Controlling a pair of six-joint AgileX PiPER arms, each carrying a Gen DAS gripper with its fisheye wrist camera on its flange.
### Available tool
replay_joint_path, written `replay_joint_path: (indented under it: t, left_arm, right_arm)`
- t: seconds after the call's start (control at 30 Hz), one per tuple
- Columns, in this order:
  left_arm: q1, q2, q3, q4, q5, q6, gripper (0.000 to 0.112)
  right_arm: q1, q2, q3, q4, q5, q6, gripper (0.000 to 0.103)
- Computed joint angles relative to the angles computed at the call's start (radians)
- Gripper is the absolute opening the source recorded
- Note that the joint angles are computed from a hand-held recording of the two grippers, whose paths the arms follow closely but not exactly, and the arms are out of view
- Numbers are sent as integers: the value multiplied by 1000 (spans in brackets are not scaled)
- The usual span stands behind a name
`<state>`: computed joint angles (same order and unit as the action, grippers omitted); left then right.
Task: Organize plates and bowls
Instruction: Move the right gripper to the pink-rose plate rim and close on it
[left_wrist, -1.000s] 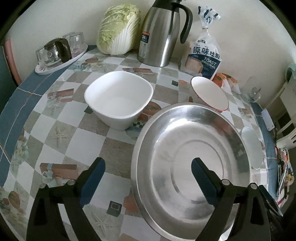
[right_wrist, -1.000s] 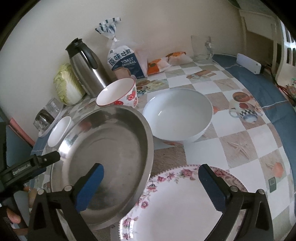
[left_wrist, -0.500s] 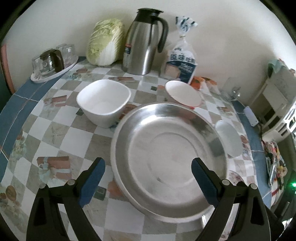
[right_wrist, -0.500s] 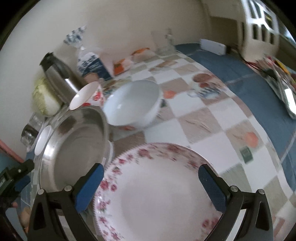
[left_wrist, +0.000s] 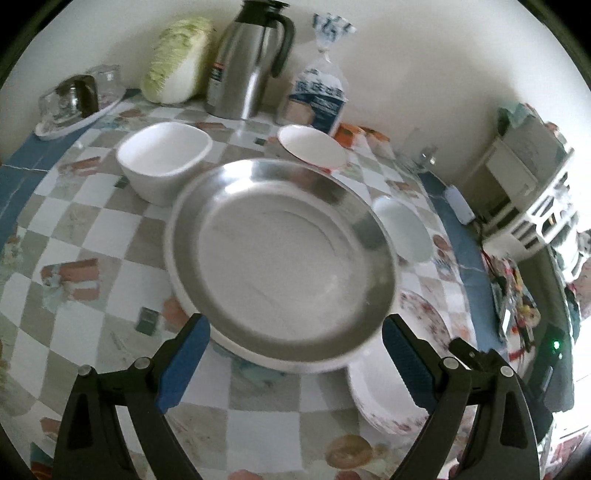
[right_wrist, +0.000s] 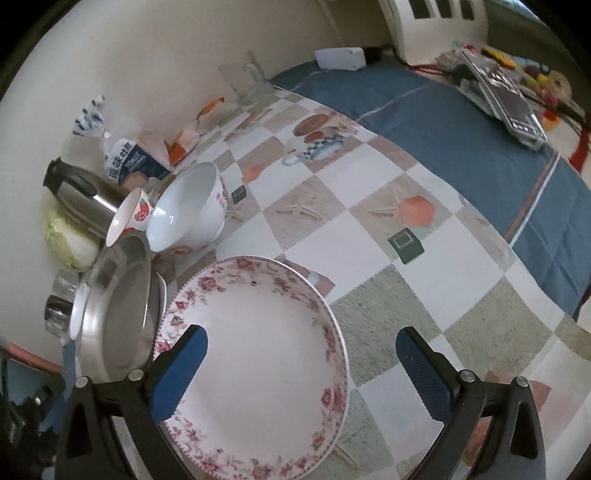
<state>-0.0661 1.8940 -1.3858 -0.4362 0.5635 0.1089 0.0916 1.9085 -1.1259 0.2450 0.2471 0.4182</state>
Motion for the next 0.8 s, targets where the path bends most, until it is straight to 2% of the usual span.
replay_joint_path:
  t: [0.13, 0.43, 0.63, 0.7, 0.8]
  left_arm:
    - [-29, 12, -13, -5, 38, 17, 95]
    - [-64, 68, -82, 8, 171, 32, 95]
    - [-87, 97, -108, 24, 214, 24, 95]
    - [-95, 104, -114, 34, 216, 19, 95]
    - [-102, 119, -127, 34, 228, 8, 95]
  right_arm:
    - [-27, 11, -4, 158, 32, -162, 103]
    - [-32, 58, -61, 233, 100, -269, 103]
    - [-39, 74, -82, 240, 118, -286, 94]
    - [-42, 76, -86, 251, 119, -302, 81]
    - [-47, 82, -93, 267, 124, -326, 77]
